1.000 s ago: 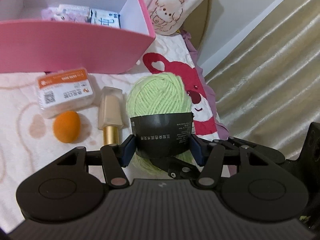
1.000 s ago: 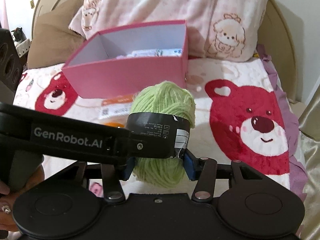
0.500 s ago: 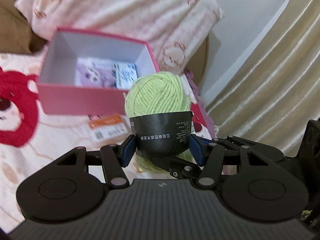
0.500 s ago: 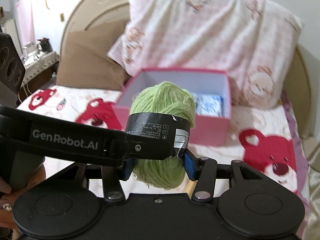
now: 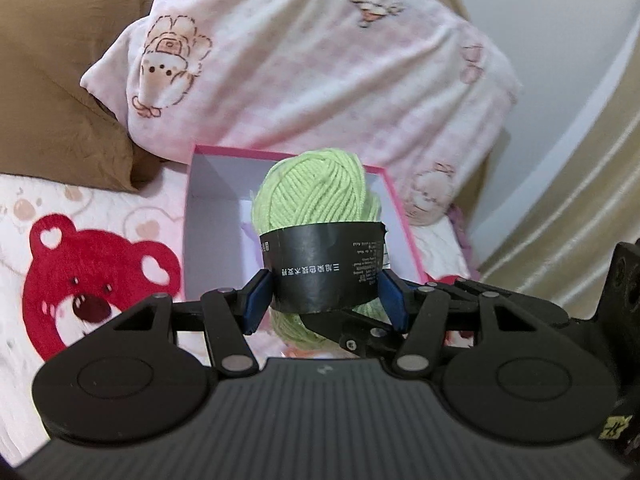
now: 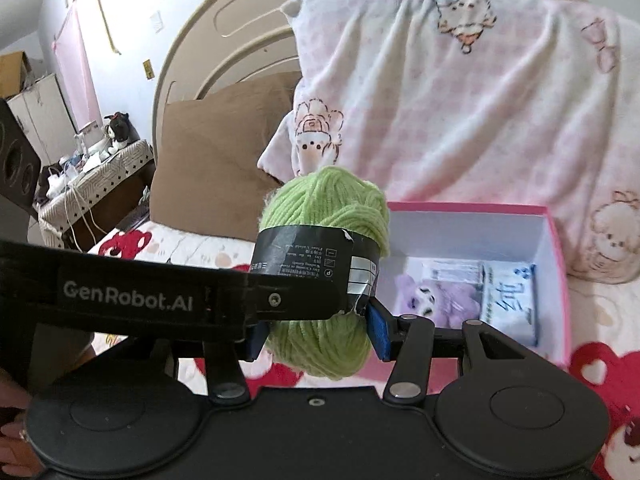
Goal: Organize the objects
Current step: 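Carry the green yarn ball with the left tool into the pink box, then open the left tool beside the plush toy and lift away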
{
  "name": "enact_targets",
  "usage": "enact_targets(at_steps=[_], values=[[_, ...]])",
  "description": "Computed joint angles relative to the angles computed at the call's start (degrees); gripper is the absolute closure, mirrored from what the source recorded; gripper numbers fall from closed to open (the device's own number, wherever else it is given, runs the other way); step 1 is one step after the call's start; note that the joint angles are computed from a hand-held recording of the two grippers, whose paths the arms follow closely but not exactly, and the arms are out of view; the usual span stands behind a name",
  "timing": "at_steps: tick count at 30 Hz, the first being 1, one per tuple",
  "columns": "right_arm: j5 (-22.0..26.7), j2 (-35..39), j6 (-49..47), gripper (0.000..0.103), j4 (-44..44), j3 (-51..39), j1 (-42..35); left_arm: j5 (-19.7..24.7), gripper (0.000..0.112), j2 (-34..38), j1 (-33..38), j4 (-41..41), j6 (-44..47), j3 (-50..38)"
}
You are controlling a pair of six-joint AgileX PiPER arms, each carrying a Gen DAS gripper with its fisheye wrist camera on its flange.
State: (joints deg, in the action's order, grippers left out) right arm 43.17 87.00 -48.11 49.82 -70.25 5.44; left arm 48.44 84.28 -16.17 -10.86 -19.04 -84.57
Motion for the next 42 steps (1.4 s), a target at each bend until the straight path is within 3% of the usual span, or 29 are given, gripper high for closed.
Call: enact_targets(at_steps=[5,15,17,21,26,42], values=[[3.2,12.4,9.5,0.048,-1.6,-12.6,0.3,-1.0,0.056,9.1,5.2,-5.1,2.7,-5.4],[0.2,26.8,15.7,0.048,-4.1,-22.5,3.4,2.9,0.056,24.5,9.0,-6.9,8.0,-16.3],[-0.8,27.8,15.1,0.048,-5.0,-22.4,3.9,4.9,0.055,26.5,9.4,-8.0,9.3,-18.1],[-2.8,28.0,7.8,0.048,1.7,-18.3,3.0,6.8,0.055,28.9,8.3,-5.2,10.4,-20.8],[-3.1,31.3,8.6,0.048,2.8,-19.9,3.0,9.0,0.055,32.7,6.9,-1.1,8.3,-25.4],[-8.2,35.8,26.5,0.048,-14.3,-25.6,9.3,4.9,0.064,34.0,6.7,0.5,5.0,-24.6]])
